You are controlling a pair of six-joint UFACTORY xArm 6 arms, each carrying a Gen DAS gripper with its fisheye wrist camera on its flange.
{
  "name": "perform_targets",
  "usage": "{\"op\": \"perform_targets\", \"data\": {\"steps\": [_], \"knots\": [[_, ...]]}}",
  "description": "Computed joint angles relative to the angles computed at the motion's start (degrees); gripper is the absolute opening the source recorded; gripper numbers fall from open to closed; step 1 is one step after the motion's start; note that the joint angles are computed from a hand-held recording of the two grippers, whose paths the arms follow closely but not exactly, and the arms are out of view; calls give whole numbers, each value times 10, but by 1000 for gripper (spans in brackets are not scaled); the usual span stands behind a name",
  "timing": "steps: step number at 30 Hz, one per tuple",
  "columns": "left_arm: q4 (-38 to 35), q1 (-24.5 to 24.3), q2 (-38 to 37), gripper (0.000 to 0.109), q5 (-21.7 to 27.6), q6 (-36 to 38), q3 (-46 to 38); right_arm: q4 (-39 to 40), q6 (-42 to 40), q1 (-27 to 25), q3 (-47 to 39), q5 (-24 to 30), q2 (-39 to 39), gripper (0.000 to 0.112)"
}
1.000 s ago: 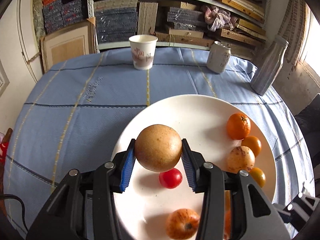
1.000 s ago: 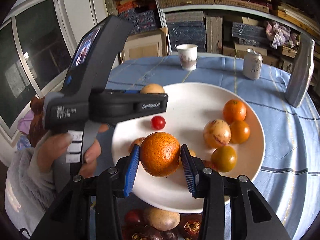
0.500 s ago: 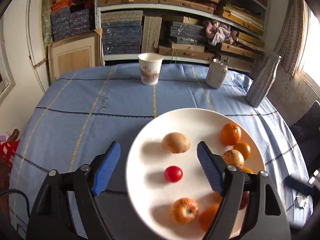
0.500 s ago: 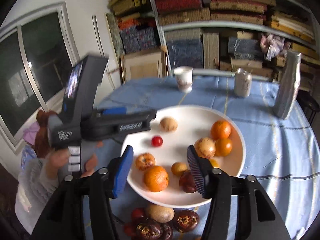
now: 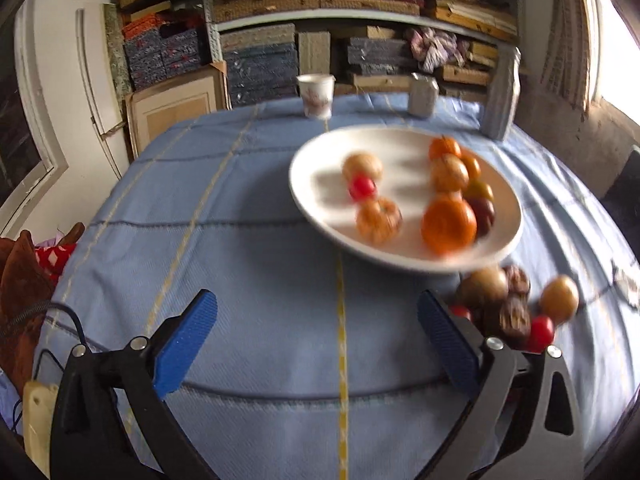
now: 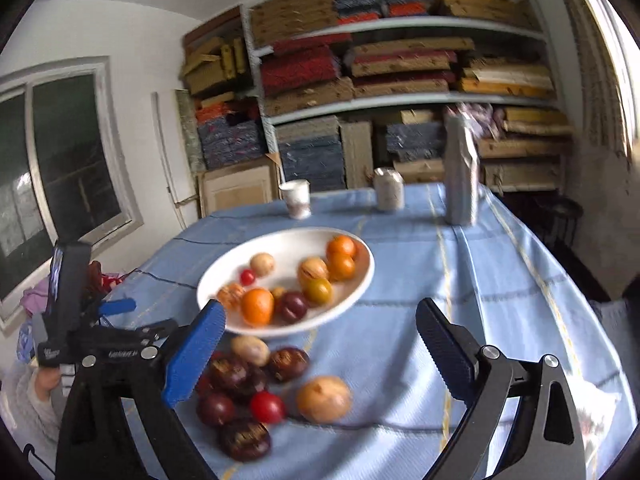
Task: Organize fruits
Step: 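Withdraw both grippers from the plate back to the fruit cluster, then grasp a brown speckled fruit with the left gripper while the right gripper grasps a tan potato-like fruit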
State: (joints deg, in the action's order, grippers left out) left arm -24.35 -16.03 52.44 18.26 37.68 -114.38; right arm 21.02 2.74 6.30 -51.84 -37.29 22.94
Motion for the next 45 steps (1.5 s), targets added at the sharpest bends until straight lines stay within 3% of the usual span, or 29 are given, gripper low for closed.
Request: {"op": "perform_targets", "data": {"steps": [4,9,13,18,28,33,36,37,40,45], "knots": [[-37,-16,-26,98,-29,69,53,-14,43,-18,19,3,-4,97],[-125,-25,-41,98,-20,160,68,-10,42,-19,12,6,2,97],[-149,-38,-51,98,-21,188,79,14,13,-7,9,5,4,97],[-188,-63,-73,98,-63,263,121,21,16,-8,8,8,3,97],[-185,-69,-63,98,-4,255,96,28,15,-9,8,5,5,97],[-214,-70,-62,98,18,291,90,25,18,-11,9,4,4,97],[-219,-71,-60,86,36,306,85,22,19,-13,9,5,4,97],[-207,-70,-55,77,50,298,76,23,19,-13,9,5,4,97],[-160,-64,-33,65,95,252,41,23,20,-13,9,5,4,97],[-154,-59,-15,59,125,227,8,21,20,-13,9,5,4,97]]}}
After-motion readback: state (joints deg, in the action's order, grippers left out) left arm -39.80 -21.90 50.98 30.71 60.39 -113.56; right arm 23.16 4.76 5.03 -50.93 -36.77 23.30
